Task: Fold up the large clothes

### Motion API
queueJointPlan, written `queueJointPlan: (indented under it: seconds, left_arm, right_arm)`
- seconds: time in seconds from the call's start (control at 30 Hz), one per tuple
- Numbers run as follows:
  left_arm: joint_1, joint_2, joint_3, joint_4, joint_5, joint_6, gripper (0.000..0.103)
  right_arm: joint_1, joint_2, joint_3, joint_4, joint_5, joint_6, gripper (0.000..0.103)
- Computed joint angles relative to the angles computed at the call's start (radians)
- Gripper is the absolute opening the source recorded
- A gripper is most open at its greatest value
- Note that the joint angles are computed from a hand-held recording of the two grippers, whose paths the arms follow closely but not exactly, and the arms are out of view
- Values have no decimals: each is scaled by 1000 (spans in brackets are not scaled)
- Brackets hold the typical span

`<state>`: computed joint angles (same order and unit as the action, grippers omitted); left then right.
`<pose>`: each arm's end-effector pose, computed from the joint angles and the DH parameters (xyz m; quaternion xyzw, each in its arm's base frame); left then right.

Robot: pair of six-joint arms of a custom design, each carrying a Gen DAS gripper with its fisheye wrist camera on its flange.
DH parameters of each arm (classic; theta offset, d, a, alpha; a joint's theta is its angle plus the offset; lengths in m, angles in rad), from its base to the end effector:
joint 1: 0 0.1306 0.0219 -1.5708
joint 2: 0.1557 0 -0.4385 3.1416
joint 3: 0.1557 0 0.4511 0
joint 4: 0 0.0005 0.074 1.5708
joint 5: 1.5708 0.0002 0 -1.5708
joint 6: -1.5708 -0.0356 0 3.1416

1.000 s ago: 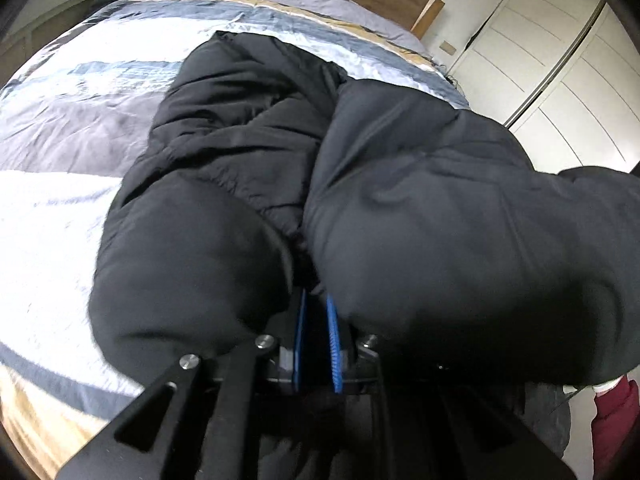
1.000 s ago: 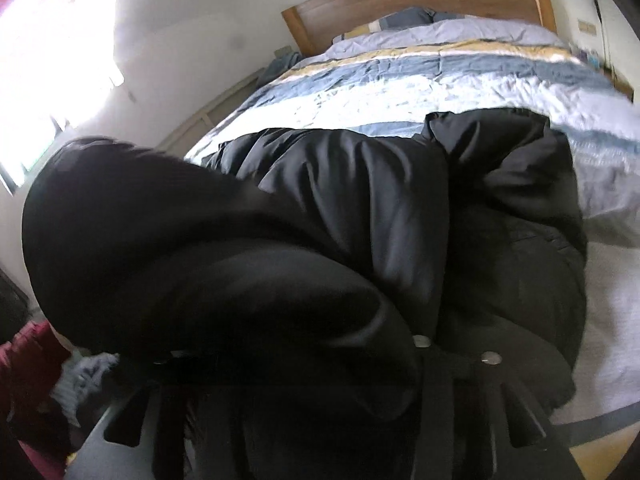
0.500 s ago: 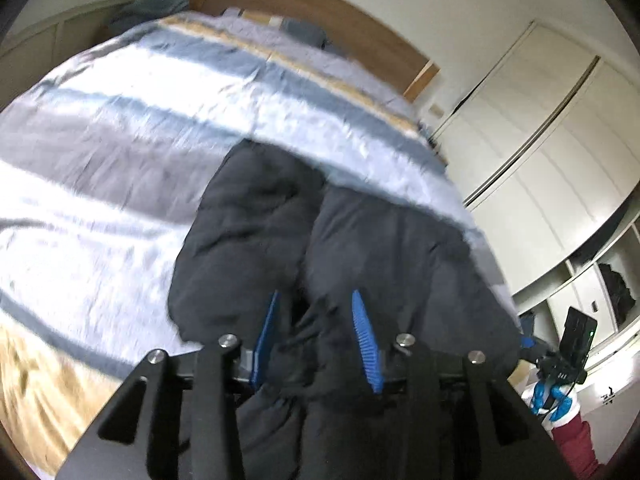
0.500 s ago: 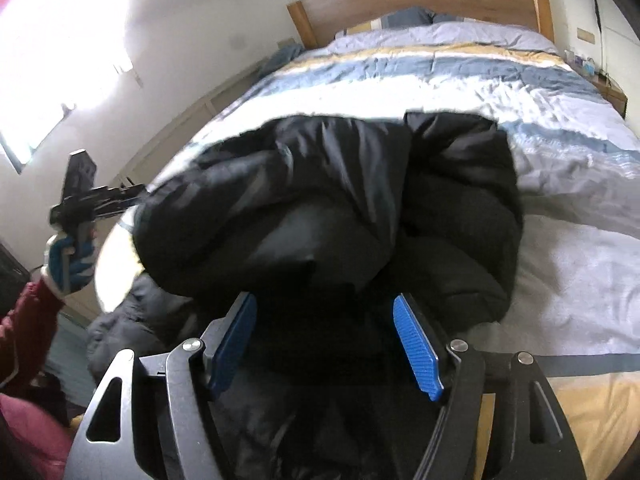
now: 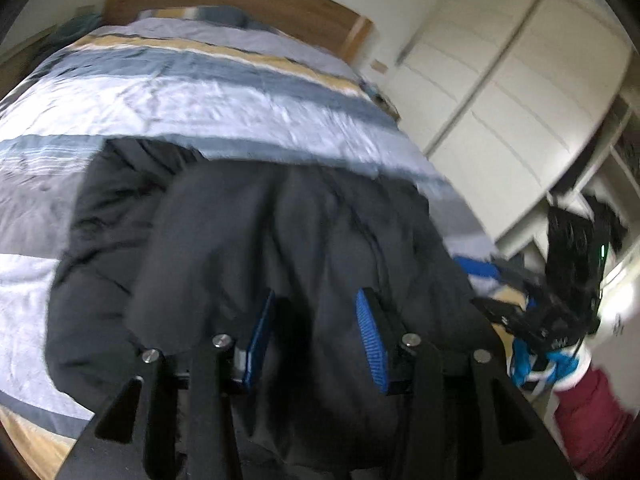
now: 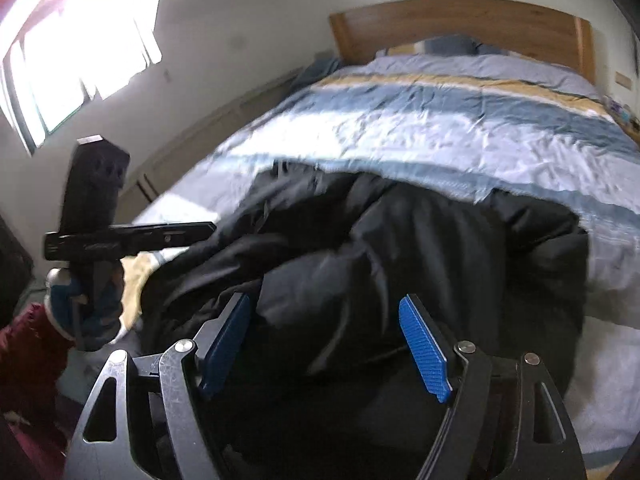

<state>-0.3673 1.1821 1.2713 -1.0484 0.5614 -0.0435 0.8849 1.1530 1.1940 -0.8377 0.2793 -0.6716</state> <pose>0.3939 -0.1724 0.5121 0.2685 0.8800 -0.3074 0.2429 0.2832 0.3297 0.4951 -0.0454 0.9174 0.1706 0.3567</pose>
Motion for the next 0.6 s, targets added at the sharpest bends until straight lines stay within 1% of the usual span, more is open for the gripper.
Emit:
queueJointPlan:
  seconds: [0.07, 0.1, 0.17, 0.2, 0.27, 0.4, 0.5, 0.6]
  left_arm:
    - [-32, -15, -51, 3, -54, -34, 40]
    - [-48, -25, -86, 14, -98, -44, 40]
    - [-66, -30, -132, 32, -147, -55, 40]
    - [-74, -35, -155, 50, -163, -52, 40]
    - [-90, -32, -179, 77, -184, -22, 40]
    - [-123, 14, -178, 110, -246, 5, 40]
    - [-143, 48, -151, 95, -287, 29, 40]
    - [-153, 22, -144, 58, -304, 45, 40]
  right_arm:
    - [5, 16, -17, -22, -16, 7, 76]
    - [8, 18, -29, -30, -20, 10, 76]
    - [29, 9, -70, -49, -12, 14, 76]
    - [36, 1, -89, -57, -6, 14, 76]
    - [48, -4, -125, -64, 7, -1, 77]
    - [47, 11, -162, -32, 40, -37, 77]
    - [39, 53, -137, -68, 61, -65, 77]
    - [45, 73, -96, -139, 74, -106, 77]
